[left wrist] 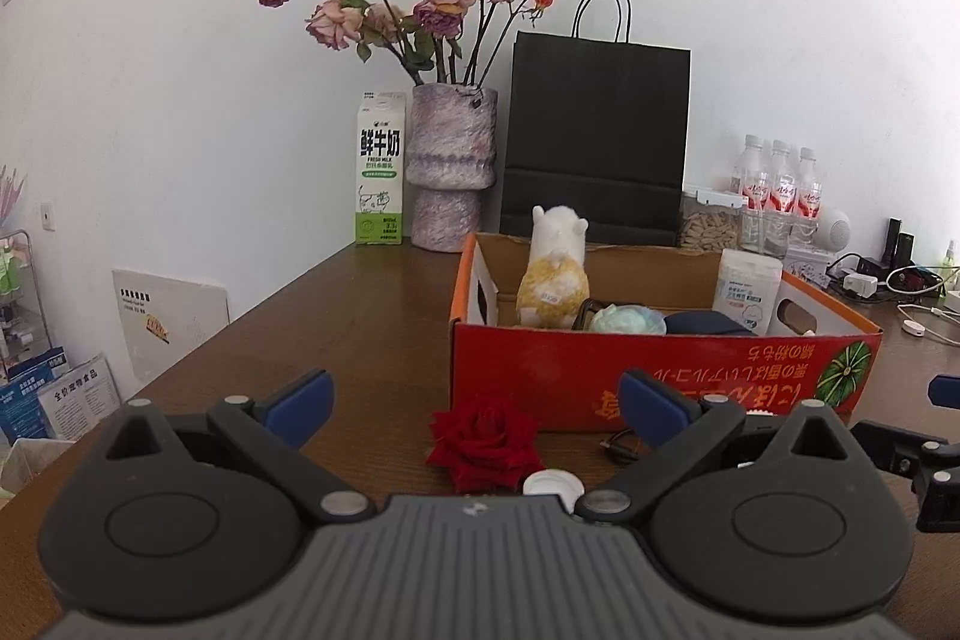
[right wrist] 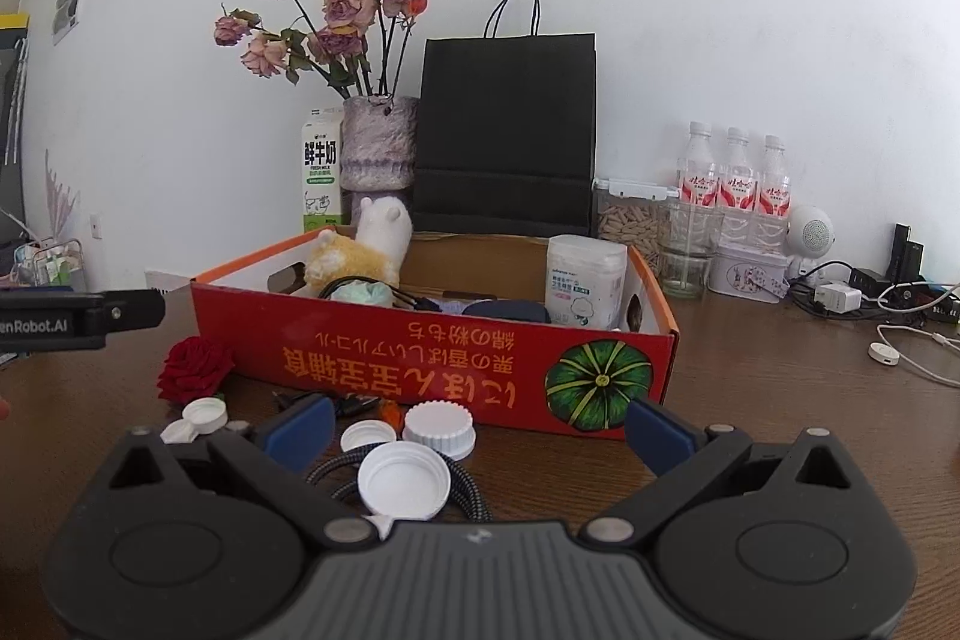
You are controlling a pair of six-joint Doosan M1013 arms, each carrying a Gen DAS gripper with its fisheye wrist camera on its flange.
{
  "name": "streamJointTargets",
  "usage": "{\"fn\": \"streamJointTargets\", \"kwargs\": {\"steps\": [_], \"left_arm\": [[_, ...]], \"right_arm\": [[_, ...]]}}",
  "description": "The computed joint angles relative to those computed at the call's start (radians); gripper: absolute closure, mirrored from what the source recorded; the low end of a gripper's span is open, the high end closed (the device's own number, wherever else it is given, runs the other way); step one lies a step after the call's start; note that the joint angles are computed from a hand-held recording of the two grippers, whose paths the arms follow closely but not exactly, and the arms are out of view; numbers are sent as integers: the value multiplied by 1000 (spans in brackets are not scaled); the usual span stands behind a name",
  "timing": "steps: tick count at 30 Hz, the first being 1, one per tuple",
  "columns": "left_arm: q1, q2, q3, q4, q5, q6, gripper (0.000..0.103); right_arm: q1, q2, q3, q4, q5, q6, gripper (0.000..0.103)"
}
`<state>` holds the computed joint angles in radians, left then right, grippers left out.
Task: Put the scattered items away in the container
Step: 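Withdraw both grippers toward the white bottle caps and cable coil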
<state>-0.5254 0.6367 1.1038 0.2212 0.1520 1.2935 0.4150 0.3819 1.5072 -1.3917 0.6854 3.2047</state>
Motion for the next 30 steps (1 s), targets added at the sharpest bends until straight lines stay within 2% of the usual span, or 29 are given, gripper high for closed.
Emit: {"fn": "streamJointTargets", "kwargs": {"steps": [10,14,18,25,30], "left_arm": [[16,-20,36,-145,25,169,0],[18,-24,45,-154,17,183,0],[15,-30,61,-22,-10,51,0],[18,-39,80,57,-39,-37,0],[24,-44,88,87,-45,-76,0]], "right_arm": [[12,-9,3,78,8,-50,0],[17,-9,4,72,19,-56,0],[20,-11,4,88,13,-75,0],[22,-11,-4,165,-11,-141,0],[18,0,-28,261,-22,-242,0]]}}
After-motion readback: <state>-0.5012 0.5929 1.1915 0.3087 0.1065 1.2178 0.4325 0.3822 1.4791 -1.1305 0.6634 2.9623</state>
